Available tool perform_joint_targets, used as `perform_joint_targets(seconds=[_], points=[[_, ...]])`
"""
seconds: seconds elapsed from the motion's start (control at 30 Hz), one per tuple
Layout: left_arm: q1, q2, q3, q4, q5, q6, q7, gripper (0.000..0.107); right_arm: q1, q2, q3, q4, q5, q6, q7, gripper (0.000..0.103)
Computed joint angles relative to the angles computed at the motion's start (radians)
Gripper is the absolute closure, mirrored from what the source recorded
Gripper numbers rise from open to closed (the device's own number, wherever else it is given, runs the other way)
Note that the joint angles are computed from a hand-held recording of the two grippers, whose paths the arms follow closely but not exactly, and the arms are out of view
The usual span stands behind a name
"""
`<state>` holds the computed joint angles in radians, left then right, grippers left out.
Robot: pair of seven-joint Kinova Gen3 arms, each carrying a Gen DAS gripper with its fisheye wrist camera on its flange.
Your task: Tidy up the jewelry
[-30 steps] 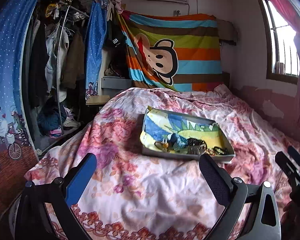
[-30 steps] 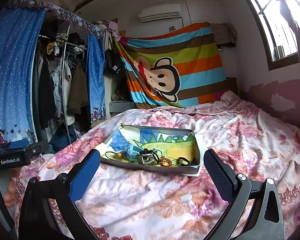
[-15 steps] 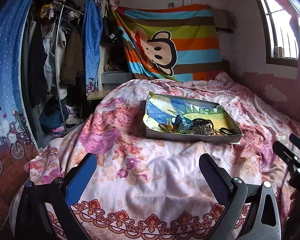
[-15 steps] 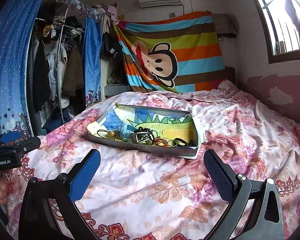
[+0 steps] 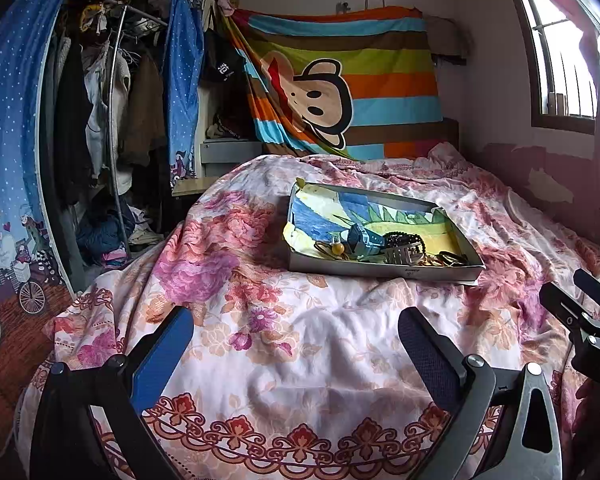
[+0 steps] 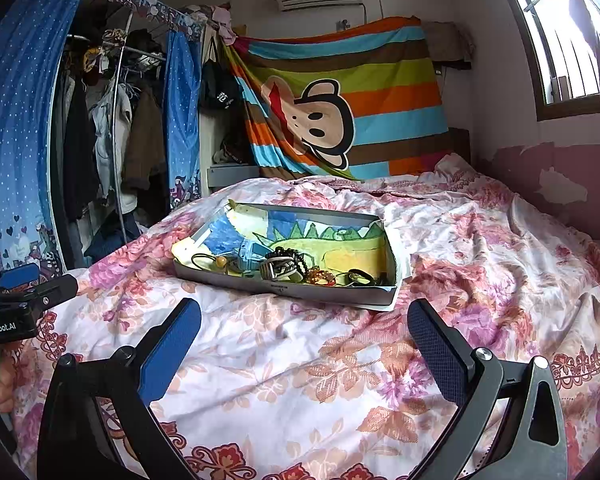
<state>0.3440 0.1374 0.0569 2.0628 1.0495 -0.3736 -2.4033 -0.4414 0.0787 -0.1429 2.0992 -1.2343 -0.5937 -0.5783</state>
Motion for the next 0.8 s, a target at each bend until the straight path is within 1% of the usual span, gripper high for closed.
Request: perform_joint_targets(seconds=[0.17,0.8], points=[[-0.001,-0.001,0.002,0.004,-0.01,-0.002,0.013,0.005,-0.001,0.001,0.001,0.0,0.002,0.0,-0.002,0.002],[0.001,-0.001,0.002,0.002,0.001,-0.002,0.0,0.005,0.0,0.001,0.001,0.0,0.001,0.0,0.0,0.002]])
